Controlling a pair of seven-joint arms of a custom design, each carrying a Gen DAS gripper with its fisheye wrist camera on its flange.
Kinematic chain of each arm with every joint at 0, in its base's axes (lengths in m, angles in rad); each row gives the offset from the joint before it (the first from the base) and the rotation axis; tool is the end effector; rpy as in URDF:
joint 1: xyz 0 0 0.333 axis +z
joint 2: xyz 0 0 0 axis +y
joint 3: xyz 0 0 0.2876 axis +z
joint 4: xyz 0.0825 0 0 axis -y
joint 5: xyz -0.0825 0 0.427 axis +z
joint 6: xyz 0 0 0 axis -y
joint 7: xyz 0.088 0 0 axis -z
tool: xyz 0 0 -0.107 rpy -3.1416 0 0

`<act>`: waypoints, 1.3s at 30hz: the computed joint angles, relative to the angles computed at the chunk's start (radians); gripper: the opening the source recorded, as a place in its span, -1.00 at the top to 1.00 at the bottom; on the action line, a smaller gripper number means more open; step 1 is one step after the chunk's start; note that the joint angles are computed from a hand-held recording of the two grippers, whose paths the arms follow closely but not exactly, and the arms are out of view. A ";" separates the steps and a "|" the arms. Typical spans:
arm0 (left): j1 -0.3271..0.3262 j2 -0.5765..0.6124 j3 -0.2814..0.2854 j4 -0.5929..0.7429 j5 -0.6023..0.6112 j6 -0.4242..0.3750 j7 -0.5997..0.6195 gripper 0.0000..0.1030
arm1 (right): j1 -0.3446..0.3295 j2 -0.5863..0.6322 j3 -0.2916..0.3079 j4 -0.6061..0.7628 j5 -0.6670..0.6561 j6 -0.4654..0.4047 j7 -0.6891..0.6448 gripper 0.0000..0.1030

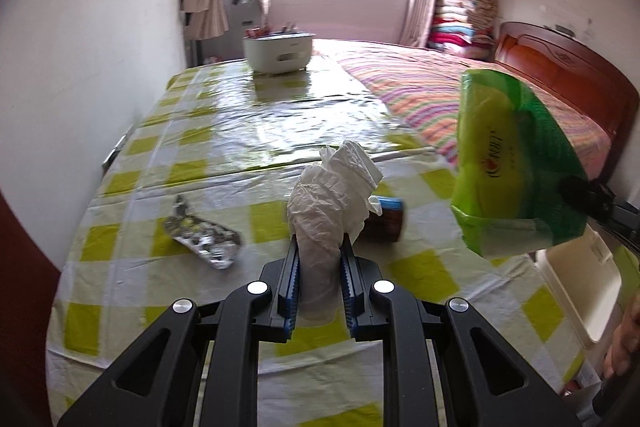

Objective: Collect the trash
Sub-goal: 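Carry the green bag and tissue over the cream bin and open both tools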

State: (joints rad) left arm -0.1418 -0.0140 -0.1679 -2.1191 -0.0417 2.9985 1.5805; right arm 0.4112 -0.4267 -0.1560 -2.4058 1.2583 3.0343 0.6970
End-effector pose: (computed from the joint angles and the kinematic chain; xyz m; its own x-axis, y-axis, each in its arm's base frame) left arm 0.5975 -0.1884 0.4766 -0.2902 -0.9566 0.0260 -0.6059 0.1627 -0.7787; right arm 0.5014 0.0516 0.5033 0.1652 -0.8845 -0.4363 -0.5314 0.2929 -0.7949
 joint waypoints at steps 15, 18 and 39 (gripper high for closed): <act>-0.063 0.037 -0.068 0.032 -0.085 0.010 0.115 0.66 | 0.000 -0.143 -0.087 -0.142 -0.096 0.109 0.081 0.91; -0.077 0.047 -0.079 0.039 -0.081 0.012 0.122 0.66 | -0.004 -0.174 -0.106 -0.173 -0.134 0.129 0.113 0.91; -0.141 0.090 -0.165 0.081 -0.152 -0.010 0.248 0.66 | -0.412 -0.322 0.150 -0.396 -0.394 0.215 0.420 0.84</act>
State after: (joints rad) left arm -0.2832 0.0760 -0.3329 -2.0379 -0.1941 2.9887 1.8282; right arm -0.0007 -0.7482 -0.0063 -2.8013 0.8643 3.2494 1.1168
